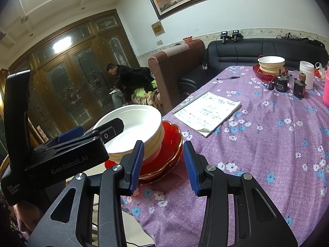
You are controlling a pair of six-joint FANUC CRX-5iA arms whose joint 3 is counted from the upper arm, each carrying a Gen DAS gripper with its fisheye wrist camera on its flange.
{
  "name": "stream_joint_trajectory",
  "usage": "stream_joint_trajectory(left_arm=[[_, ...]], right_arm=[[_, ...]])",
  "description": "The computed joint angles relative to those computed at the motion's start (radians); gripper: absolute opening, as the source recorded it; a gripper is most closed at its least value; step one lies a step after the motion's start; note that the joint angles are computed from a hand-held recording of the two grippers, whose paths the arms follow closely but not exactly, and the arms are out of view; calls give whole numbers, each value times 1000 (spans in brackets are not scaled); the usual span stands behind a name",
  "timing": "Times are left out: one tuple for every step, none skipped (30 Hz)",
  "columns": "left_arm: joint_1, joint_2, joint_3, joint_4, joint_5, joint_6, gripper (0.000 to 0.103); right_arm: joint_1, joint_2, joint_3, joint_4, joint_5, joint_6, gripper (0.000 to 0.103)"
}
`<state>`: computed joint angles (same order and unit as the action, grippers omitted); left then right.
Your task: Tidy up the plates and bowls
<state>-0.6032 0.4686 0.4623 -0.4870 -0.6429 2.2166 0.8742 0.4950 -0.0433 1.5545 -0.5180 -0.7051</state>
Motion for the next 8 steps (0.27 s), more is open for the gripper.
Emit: stream_joint_trajectory(left_arm=[[2,-2,-4,4,5,-1,103],[3,-3,-7,6,11,-1,103],[3,-6,-11,3,16,4,103],[2,-10,-18,-3,28,15,103],[0,-15,-24,-17,35,30,103],[-4,-17,-23,-33,34,40,103],[-7,-18,-22,-45,32,48,103],[-8,-18,-19,-51,27,51,103]], right_arm=[[0,0,0,0,-1,0,40],[-1,0,0,2,1,-2,40],[-1,0,-1,3,0,-5,40],[-2,0,-2,9,1,-13,40],[-2,0,-2,11,0,-18,40],[-3,0,-3,15,-1,-24,40],[-4,-1,-5,22,-1,-34,40],[-6,-3,-9,29,-2,-43,40]])
